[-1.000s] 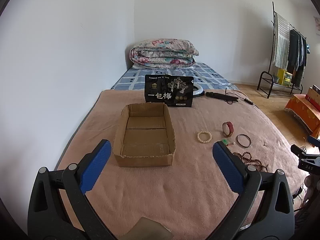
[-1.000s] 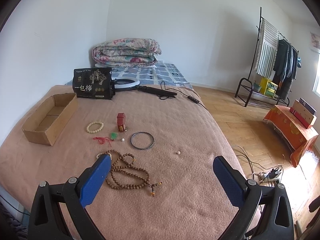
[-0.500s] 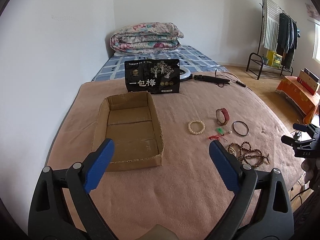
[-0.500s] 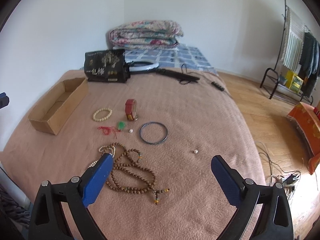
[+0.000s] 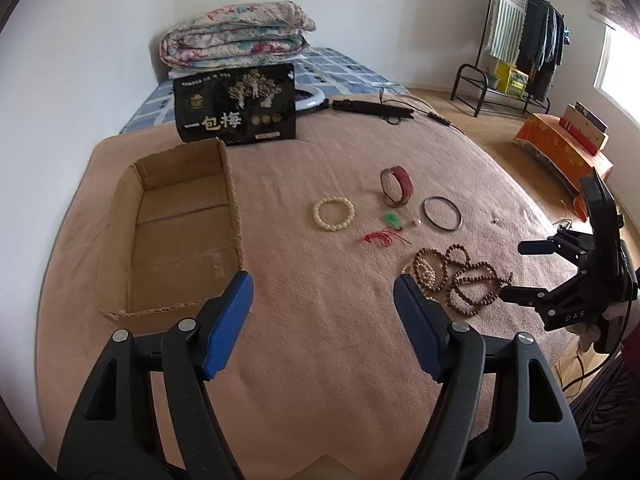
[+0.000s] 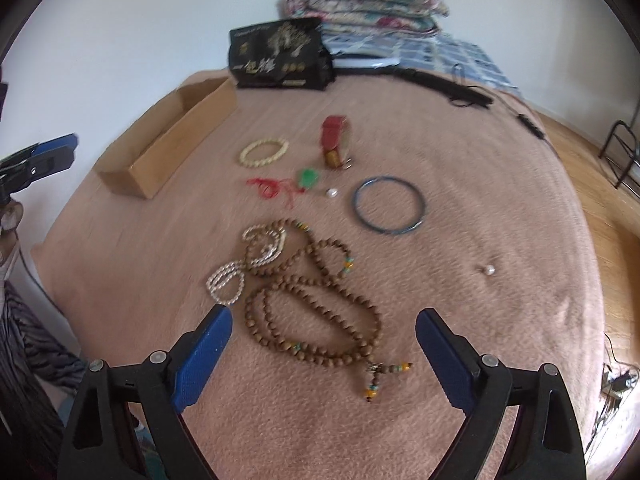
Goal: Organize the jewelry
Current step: 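Lower the left tool to the brown bead mala and close on it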
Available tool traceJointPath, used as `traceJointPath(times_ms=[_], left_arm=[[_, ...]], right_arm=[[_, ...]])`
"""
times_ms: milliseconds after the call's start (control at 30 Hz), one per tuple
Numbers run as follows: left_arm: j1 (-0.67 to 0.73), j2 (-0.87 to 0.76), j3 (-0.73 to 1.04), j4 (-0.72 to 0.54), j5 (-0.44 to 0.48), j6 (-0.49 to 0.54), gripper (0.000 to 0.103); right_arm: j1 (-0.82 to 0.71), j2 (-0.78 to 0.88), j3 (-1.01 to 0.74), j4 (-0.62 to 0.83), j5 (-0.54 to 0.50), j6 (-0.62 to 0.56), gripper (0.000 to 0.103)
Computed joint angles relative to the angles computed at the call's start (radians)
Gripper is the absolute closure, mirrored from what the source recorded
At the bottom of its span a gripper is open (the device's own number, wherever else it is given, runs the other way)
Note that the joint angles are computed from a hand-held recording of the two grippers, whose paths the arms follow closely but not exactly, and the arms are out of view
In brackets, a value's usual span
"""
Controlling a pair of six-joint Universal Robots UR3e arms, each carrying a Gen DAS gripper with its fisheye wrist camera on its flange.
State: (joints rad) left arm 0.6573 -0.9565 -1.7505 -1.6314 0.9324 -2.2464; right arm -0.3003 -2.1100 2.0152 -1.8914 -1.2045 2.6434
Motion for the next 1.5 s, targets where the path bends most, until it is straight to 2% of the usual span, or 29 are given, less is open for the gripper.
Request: traceJointPath(times_ms=[233,400,533,733,867,967,1033,1233,1433,1500], left_arm=[[-0.155,-0.115,-0.032,0.084,0.078,-0.111,0.042],[-0.245,-0.150,-0.077,0.166,0.117,-0.166,0.043],[-0.309,-0.189,-0.081,0.185,0.137,-0.182,0.046],[-0.406,-0.266,-0.097,0.254,0.169,-0.236,0.052],[-0.460,-0.313,-0.101,0.288,0.179,-0.265,0.053],[-0.506,-0.351,-0.106,0.327,0.191,-0.298,0.055],[-0.529,-0.378,-0.098,0.334,0.199,-0.315,0.058],[-0.578,-0.472,-0.075,0.381,0.209,-0.377,0.058],[-0.654,-0.556,-0.068,0.500,0.263,-0.425,0.061],[-0.676,-0.567,-0.074,0.546,0.289,-0.428,0.069]], right_arm=[[0.089,0.087,0.022,-0.055,-0.040,-0.062,0.009],[0.142,0.146,0.033,-0.121,-0.082,-0.077,0.009],[0.169,0.200,0.036,-0.183,-0.123,-0.069,0.009],[0.163,0.257,0.034,-0.235,-0.133,-0.078,0.009],[0.162,0.294,0.025,-0.250,-0.126,-0.081,0.011],[0.162,0.310,0.013,-0.258,-0.126,-0.075,0.019],[0.155,0.323,0.004,-0.262,-0.128,-0.064,0.031],[0.121,0.324,-0.009,-0.251,-0.119,-0.058,0.056],[0.120,0.339,-0.027,-0.241,-0.117,-0.048,0.060],[0.128,0.344,-0.028,-0.248,-0.125,-0.041,0.060]])
